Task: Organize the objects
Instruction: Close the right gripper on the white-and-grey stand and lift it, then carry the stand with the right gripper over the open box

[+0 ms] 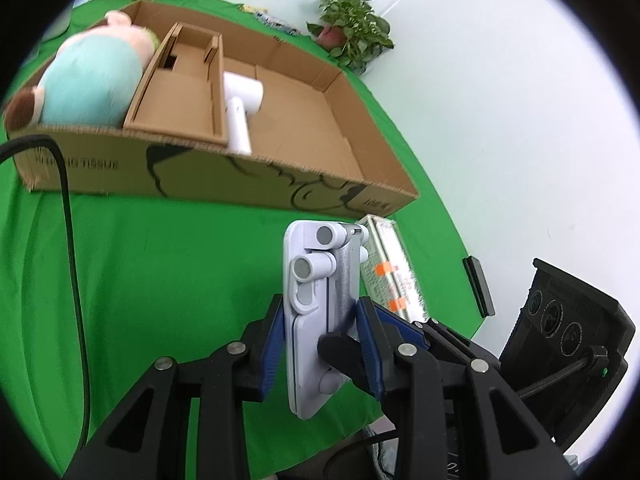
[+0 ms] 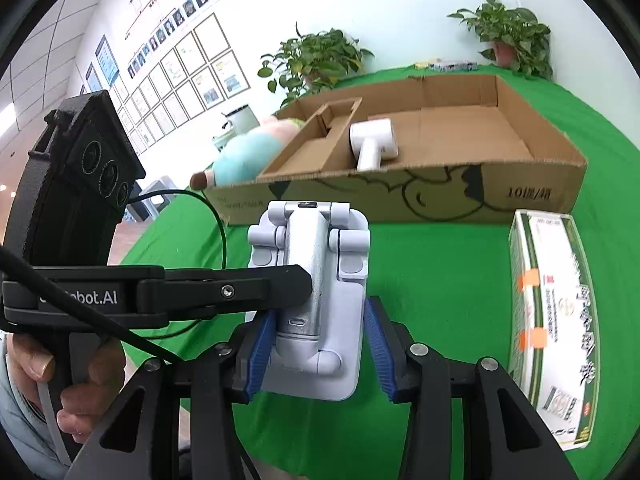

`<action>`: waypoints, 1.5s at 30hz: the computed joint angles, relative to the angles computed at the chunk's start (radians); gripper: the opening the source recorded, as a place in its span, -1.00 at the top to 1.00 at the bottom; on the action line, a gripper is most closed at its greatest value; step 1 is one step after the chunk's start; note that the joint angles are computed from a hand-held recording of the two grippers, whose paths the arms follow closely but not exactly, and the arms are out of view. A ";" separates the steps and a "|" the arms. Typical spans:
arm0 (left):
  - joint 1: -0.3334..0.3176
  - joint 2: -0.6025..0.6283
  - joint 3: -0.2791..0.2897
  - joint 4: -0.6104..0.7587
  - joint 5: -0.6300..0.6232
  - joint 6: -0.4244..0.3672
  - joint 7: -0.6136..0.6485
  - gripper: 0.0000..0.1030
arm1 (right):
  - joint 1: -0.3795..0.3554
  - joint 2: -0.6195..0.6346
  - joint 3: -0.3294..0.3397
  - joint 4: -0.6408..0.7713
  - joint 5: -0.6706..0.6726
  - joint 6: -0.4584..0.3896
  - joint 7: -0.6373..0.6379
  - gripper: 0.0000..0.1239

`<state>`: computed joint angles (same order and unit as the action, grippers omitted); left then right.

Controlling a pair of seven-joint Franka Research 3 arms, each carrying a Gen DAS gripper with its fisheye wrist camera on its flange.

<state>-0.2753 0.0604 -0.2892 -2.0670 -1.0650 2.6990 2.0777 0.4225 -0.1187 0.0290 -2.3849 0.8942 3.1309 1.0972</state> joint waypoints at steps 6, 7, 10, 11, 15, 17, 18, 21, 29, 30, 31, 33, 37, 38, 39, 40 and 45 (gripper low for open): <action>0.000 0.012 -0.005 0.063 0.014 0.014 0.015 0.35 | -0.041 -0.027 0.019 -0.002 -0.105 0.043 0.092 0.31; 0.001 0.018 -0.006 0.080 0.018 0.014 0.021 0.35 | -0.061 -0.031 0.031 -0.002 -0.146 0.050 0.129 0.31; 0.005 0.041 -0.012 0.135 0.037 0.016 0.036 0.35 | -0.133 -0.044 0.072 0.001 -0.279 0.065 0.248 0.32; 0.007 0.053 -0.015 0.158 0.049 0.015 0.034 0.35 | -0.163 -0.045 0.090 0.008 -0.324 0.067 0.287 0.32; 0.020 0.106 -0.033 0.248 0.099 0.015 0.034 0.35 | -0.249 -0.040 0.127 0.044 -0.464 0.066 0.399 0.32; 0.032 0.135 -0.043 0.294 0.126 0.004 0.029 0.35 | -0.291 -0.031 0.143 0.069 -0.533 0.061 0.455 0.32; 0.038 0.154 -0.046 0.323 0.145 -0.006 0.018 0.35 | -0.297 -0.029 0.138 0.077 -0.556 0.057 0.471 0.32; 0.058 0.208 -0.058 0.402 0.210 -0.033 -0.021 0.35 | -0.301 0.000 0.110 0.133 -0.620 0.030 0.515 0.32; 0.042 0.380 -0.035 0.644 0.530 -0.090 -0.241 0.64 | -0.241 0.116 0.012 0.332 -0.665 -0.113 0.463 0.90; 0.051 0.409 -0.040 0.681 0.544 -0.112 -0.264 0.65 | -0.241 0.135 0.006 0.353 -0.736 -0.121 0.504 0.94; 0.061 0.437 -0.046 0.713 0.557 -0.132 -0.281 0.66 | -0.240 0.155 0.003 0.374 -0.737 -0.128 0.498 0.96; 0.068 0.486 -0.050 0.767 0.596 -0.167 -0.330 0.66 | -0.254 0.198 0.018 0.424 -0.581 -0.168 0.378 0.96; 0.086 0.572 -0.074 0.864 0.654 -0.229 -0.392 0.66 | -0.266 0.267 0.015 0.497 -0.473 -0.243 0.311 0.96; 0.086 0.596 -0.077 0.895 0.666 -0.250 -0.409 0.66 | -0.266 0.280 0.011 0.509 -0.472 -0.259 0.314 0.96; 0.087 0.613 -0.082 0.917 0.675 -0.263 -0.417 0.69 | -0.270 0.296 0.010 0.525 -0.463 -0.278 0.309 0.96; 0.090 0.632 -0.089 0.941 0.680 -0.276 -0.421 0.98 | -0.275 0.315 0.010 0.541 -0.455 -0.293 0.303 0.96; 0.095 0.727 -0.127 1.086 0.636 -0.392 -0.407 1.00 | -0.346 0.396 0.070 0.618 -0.257 -0.382 0.154 0.96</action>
